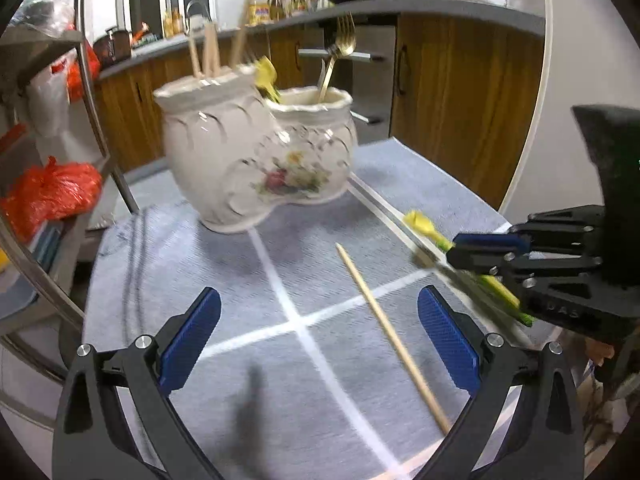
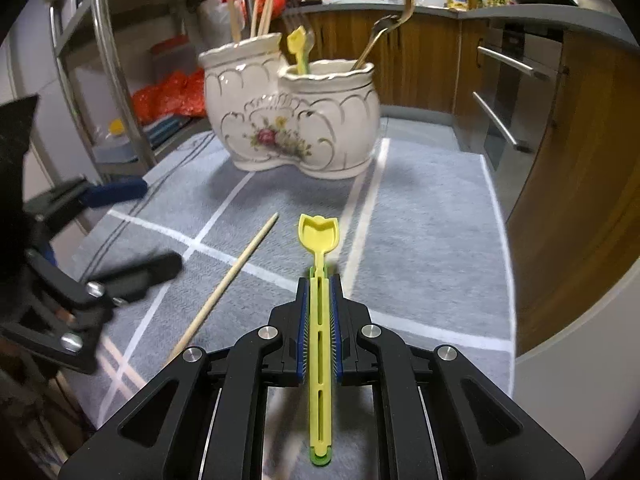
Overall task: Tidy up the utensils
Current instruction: 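Grasp the last yellow spoon with the right tool while the left tool grasps the last chopstick, then lift the spoon and chopstick and carry them toward the holder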
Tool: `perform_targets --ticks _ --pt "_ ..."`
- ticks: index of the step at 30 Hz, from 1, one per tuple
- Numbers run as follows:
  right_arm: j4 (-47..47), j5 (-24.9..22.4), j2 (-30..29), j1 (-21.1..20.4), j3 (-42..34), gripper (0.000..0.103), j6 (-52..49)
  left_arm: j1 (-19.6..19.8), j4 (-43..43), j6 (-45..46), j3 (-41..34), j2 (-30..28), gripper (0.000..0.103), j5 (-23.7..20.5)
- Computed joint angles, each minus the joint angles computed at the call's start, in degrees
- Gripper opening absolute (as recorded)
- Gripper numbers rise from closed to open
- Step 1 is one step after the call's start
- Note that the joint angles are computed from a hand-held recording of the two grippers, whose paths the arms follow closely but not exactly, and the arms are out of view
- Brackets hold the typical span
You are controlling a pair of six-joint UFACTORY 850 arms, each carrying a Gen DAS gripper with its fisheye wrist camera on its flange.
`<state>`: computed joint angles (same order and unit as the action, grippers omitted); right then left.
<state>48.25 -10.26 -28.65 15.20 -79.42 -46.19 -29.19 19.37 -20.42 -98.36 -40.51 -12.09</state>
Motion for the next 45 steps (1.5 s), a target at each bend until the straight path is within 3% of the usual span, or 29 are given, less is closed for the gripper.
perform_targets --ticks 4,10,14,18,21,24,25,31,35,37,38,40,41,43,45 --pt "9.3 0.3 1.2 -0.6 1.7 0.011 -9.2 -0.8 -7.6 5.5 -2.8 -2.2 0.094 -3.5" --pt "19.5 0.6 2.6 -1.0 3.4 0.01 -19.9 -1.8 -7.3 4.0 -4.9 -4.0 0.074 -7.2" --pt "22.1 0.2 2.9 -1.1 3.8 0.007 -22.9 -2.3 -3.7 0.9 -4.7 -4.1 0.051 -8.0" --pt "14.3 -1.2 2.1 -1.1 3.0 0.007 -15.1 -2.1 -6.1 4.6 -4.2 -3.6 0.01 -7.9" --pt "6.8 -2.3 1.6 -1.1 2.3 0.009 -8.3 -1.6 -10.1 10.2 -4.2 -3.4 0.005 -8.3" --pt "0.3 -3.1 1.1 -0.9 1.5 0.031 -2.4 -0.8 -13.8 16.4 -2.4 -1.9 0.005 -7.6" --pt "-2.2 -3.3 0.9 -0.8 1.2 0.032 -0.5 -0.5 -14.5 18.2 -2.0 -1.5 0.005 -7.8" --pt "-13.9 -3.9 -0.3 -0.5 -0.6 0.032 10.5 1.0 -19.8 23.7 -0.6 -0.4 0.006 -8.5" --pt "-18.8 -5.0 -1.3 -0.3 -1.8 0.026 14.8 1.1 -20.9 24.4 -0.5 -0.7 0.022 -8.1" --pt "-19.6 -4.7 -1.4 -0.2 -2.0 0.02 15.2 0.9 -20.6 23.9 -0.2 -0.7 0.024 -7.1" --pt "-18.9 -5.0 -1.5 -0.3 -2.1 0.013 14.5 0.8 -19.8 23.0 -0.3 -0.8 0.024 -6.7" --pt "-17.8 -5.4 -1.7 -0.3 -2.4 0.011 13.7 0.9 -20.3 23.2 -0.2 -0.8 0.019 -6.2" --pt "-17.8 -5.3 -1.7 -0.3 -2.4 0.011 13.7 1.0 -20.2 23.3 0.0 -0.7 0.004 -5.7" --pt "-16.5 -4.5 -1.4 -0.2 -2.0 0.01 12.4 1.3 -23.0 26.2 0.6 -0.4 0.005 -4.8" --pt "-9.2 -3.0 -0.6 -0.4 -1.1 0.01 5.6 1.7 -26.4 29.8 1.7 0.3 0.005 -3.0"
